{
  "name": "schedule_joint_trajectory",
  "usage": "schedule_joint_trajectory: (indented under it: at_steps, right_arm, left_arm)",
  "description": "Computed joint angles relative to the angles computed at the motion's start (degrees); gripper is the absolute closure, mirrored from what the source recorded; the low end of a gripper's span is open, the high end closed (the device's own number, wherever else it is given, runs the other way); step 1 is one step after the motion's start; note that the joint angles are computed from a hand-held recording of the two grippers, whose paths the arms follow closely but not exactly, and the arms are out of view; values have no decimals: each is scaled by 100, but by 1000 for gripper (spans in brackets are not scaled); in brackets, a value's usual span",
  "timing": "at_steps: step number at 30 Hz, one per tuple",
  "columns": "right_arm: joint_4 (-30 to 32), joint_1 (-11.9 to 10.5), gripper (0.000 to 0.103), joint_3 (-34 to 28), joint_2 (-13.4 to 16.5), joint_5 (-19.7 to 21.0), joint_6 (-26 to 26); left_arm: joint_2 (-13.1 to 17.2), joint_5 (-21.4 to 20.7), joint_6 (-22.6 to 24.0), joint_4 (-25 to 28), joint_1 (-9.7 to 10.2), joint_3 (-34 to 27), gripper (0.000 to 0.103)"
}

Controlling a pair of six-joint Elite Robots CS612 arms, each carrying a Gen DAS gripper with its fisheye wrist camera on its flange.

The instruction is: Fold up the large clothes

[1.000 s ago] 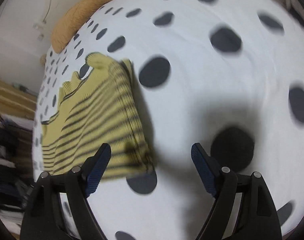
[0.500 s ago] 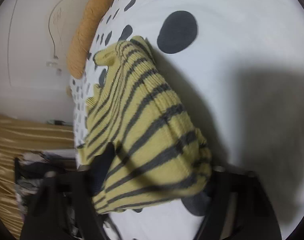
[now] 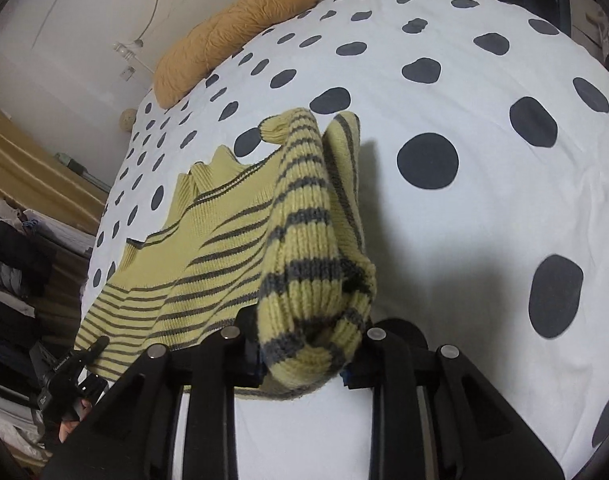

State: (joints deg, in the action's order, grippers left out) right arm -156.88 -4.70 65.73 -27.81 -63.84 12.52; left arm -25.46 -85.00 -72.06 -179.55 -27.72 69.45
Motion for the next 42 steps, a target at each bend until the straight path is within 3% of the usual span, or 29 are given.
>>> schedule_joint_trajectory:
  at_steps: [4,7,9,10,12,14,16,17,19,21,22,24,26,28,30,32,35,38,39,42]
  right_arm:
    - [21,-145,77,661,-386,285,213]
    - [113,-388,77,1478,-758,802,361]
    - [388,-501,76,1901,-895,797,318]
    - [551,-526,74,2009,-893,678,292]
    - [608,-618,66,2232,-824,485,392]
    - [29,-768,64,2492,-803,941,861]
    - [-155,-776,61,2627,-967,680,965]
    - [-256,-721,61,2684,-1116,226,800]
    - [-485,-615,61,2708,-1286,-255,329]
    - [-707,-524,61,2646,-1339,-299,34]
    - [-794,-477,61,2544,-1304,-106,-53]
    - [-783,-371,61,2233,-1143,426,-173]
    - [-493,-206,61,1731,-877,653,-259]
    - [-130,-57,61,1137,-519,810,-305]
    - [368,14,61,735,-269,836,-333]
    - [906,108,61,276,-19,498,-322]
    - [974,103,75,-27,186,76,-171]
    - [958,79,78,-334,332,-477,-48]
    - [1131,47,80,-503,416,-475,4]
    - [1228,3,90,-717,517,-666,30]
  left_arm:
    - [-640,146,-22,-440,-173,1146,76]
    - [-956,-15,-634,-583,-333,2027,76]
    - [-905,-399,-1238,-603,-378,2379,76]
    - [-776,-571,-1686,-858,-393,2526,76]
    - [-673,-489,-2052,-1549,-406,2679,74]
    - [-889,-229,-1753,-1289,-426,2759,74]
    - [-1092,35,-1347,-1009,-453,2779,74]
    - [-1188,168,-1184,-847,-471,2754,74]
    - [-1344,521,-813,-490,-536,2675,76]
    - [-1438,1000,-366,-344,-636,2542,78]
    - [-1424,1035,-62,-520,-646,2433,78]
    - [-1281,799,474,-789,-601,2098,74]
    - [-980,118,919,-797,-447,1558,70]
    - [-712,-386,1055,-521,-332,1149,70]
    - [-368,-791,1099,200,-202,559,71]
    - [-173,-794,1215,720,-143,256,73]
    - [5,-514,1488,1366,-39,-71,76]
    - [119,-73,1779,1916,38,-351,95]
    - [193,-84,1810,2099,99,-493,96]
    - [275,-17,1781,2144,227,-602,101]
